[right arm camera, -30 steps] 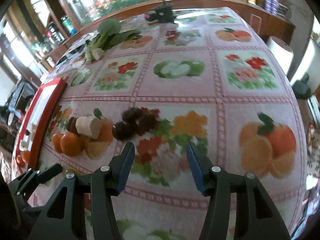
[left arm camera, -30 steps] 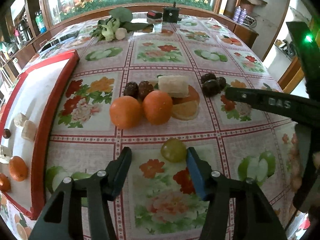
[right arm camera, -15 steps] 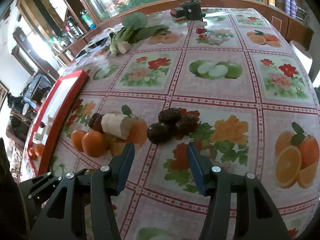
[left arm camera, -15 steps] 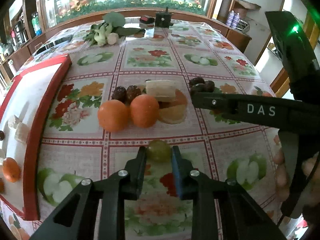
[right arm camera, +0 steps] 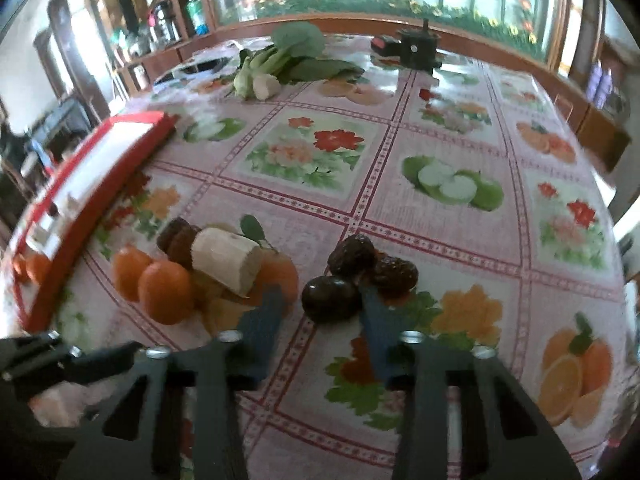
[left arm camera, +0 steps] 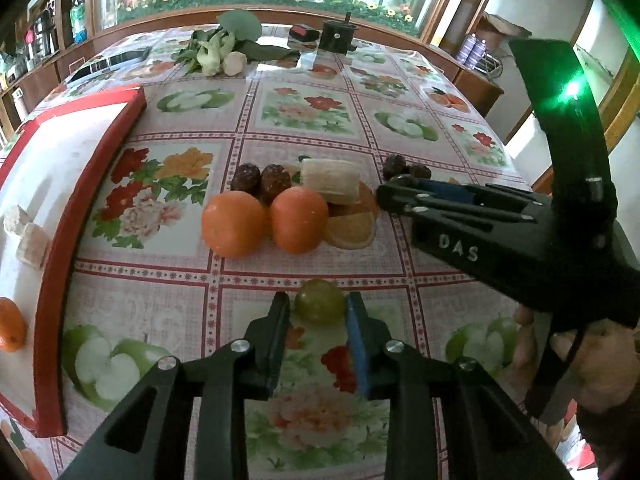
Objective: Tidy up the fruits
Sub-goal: 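Grasp a green grape with the left tool while the right grasps a dark plum, then carry the held grape and plum over the tray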
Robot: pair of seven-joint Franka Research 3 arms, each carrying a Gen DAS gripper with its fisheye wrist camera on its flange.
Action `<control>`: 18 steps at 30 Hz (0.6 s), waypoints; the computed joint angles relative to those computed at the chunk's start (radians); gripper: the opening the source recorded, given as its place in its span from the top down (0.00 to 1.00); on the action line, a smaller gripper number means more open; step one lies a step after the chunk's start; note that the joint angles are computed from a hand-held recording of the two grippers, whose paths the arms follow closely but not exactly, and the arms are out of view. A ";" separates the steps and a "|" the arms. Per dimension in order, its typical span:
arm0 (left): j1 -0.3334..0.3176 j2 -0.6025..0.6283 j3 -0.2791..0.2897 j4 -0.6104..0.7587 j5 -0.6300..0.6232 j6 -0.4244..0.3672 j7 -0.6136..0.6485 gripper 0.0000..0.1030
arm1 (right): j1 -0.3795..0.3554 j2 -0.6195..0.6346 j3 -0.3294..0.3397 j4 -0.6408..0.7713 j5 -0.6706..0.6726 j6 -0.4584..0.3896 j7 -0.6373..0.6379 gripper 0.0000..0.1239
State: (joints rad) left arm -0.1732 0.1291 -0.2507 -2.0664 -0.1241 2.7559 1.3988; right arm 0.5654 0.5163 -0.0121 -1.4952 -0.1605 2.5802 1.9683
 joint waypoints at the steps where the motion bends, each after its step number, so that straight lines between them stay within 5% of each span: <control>1: 0.002 0.000 -0.002 0.000 -0.008 0.002 0.008 0.68 | -0.012 -0.007 0.009 -0.014 0.019 0.013 -0.006 0.78; 7: -0.007 0.008 0.003 0.003 0.028 0.018 -0.019 0.62 | -0.019 -0.063 0.003 -0.102 0.034 0.057 0.033 0.79; 9: -0.007 0.014 0.003 0.008 0.042 0.020 -0.020 0.73 | -0.027 -0.082 0.009 -0.132 0.045 0.070 0.039 0.79; 18: 0.011 -0.003 -0.017 -0.004 -0.044 0.002 0.030 0.74 | -0.033 -0.154 0.008 -0.236 0.023 0.103 0.106 0.79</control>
